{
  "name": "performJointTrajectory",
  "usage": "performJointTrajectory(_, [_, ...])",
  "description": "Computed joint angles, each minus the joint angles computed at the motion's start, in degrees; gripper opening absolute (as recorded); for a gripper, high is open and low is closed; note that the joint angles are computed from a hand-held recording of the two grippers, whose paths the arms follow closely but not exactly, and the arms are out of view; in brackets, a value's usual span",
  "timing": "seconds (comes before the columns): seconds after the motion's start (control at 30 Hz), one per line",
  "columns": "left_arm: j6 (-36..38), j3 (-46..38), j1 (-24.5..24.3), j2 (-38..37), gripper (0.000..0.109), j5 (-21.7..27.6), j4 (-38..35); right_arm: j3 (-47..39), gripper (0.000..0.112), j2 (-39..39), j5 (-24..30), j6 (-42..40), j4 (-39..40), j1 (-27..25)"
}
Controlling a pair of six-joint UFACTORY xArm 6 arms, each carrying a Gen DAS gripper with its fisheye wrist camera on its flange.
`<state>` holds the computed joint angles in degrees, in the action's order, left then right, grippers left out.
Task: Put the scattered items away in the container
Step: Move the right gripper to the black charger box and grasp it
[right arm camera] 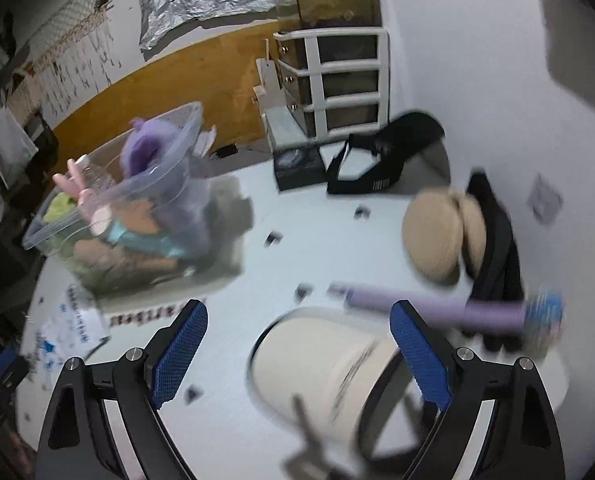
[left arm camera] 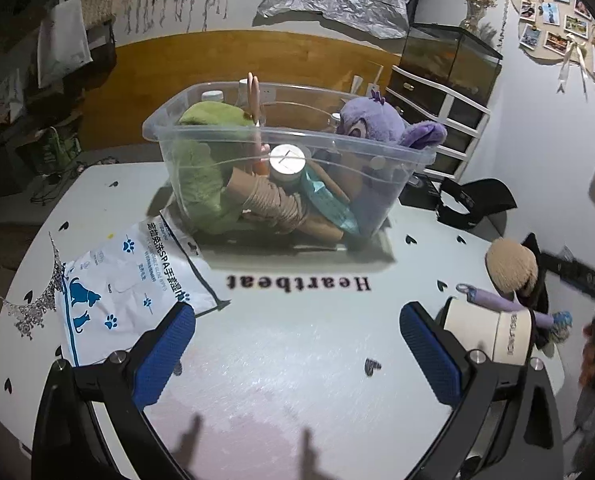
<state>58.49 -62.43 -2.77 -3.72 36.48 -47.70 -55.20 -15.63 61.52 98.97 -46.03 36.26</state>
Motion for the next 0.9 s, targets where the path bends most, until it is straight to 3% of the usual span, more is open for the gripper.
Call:
performJointTrajectory(0.1, [-3.2, 0.8, -2.1, -0.1, 0.103, -3.8, 1.4, -0.5, 0.093, 0.4, -5.7, -10.4, 0.2, -8.1])
performJointTrajectory(0.27, [-11.1, 0.6, -4.5, 1.1, 0.103, -8.7, 6.7, -7.3, 0.093, 7.7, -13.9, -27.1, 4.0, -19.6])
performJointTrajectory(0.53, [-22.5, -2.5, -5.5, 4.7, 0.103, -10.1, 14.1, -24.1, 0.093, 26.8, -23.9, -42.0, 11.3, -31.2])
performJointTrajectory(0.67, [-28.2, -3.4, -5.5, 6.3, 0.103, -10.8, 19.0, -36.2, 0.095, 38.4, -22.2, -49.5, 17.8, -33.0])
performJointTrajectory(0.9, [-37.2, -6.1, -4.8, 9.8, 0.103, -10.4, 26.8, -59.8, 0.096, 57.5, -11.6, -59.2, 24.1, -34.8])
